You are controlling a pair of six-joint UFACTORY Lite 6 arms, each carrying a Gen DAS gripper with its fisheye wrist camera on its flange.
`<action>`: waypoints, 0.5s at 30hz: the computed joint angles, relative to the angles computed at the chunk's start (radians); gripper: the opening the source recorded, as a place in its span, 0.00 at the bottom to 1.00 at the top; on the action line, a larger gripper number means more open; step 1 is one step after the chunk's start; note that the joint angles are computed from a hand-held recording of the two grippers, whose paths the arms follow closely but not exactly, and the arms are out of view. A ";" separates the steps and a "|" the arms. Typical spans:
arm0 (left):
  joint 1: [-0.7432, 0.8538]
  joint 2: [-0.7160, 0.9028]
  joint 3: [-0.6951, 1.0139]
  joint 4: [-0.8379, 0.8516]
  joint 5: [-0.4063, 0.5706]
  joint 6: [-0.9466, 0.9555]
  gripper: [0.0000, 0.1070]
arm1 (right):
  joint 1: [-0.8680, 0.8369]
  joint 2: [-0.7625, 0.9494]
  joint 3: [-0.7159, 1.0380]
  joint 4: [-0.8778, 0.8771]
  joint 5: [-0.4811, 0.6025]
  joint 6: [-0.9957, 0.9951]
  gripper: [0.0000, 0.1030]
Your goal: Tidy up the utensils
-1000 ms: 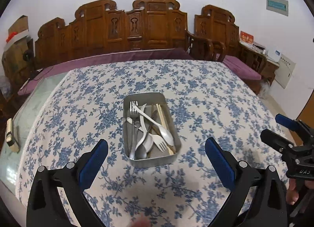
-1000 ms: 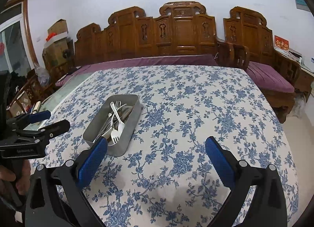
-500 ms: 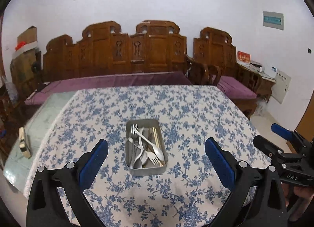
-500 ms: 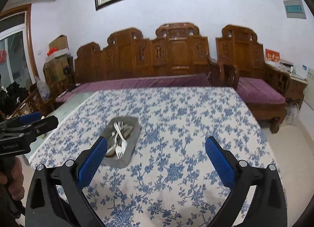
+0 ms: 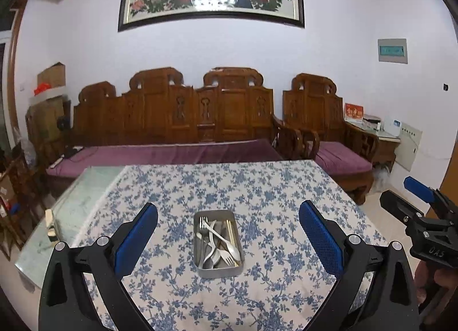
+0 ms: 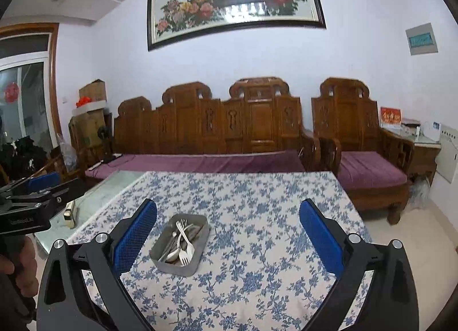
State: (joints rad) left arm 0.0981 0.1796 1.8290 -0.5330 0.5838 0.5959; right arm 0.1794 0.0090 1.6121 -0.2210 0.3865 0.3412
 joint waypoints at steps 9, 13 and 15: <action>-0.007 -0.040 -0.044 0.001 -0.025 0.004 0.89 | 0.026 -0.021 -0.003 -0.078 0.011 0.070 0.97; -0.007 -0.044 -0.056 -0.007 -0.032 0.006 0.89 | 0.026 -0.022 -0.003 -0.076 0.012 0.068 0.97; -0.006 -0.046 -0.060 -0.011 -0.034 0.007 0.89 | 0.028 -0.022 -0.002 -0.086 0.013 0.075 0.97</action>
State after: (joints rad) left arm 0.0925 0.1337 1.7687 -0.5436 0.5498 0.6025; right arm 0.2072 -0.0129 1.6104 -0.3069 0.3995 0.4164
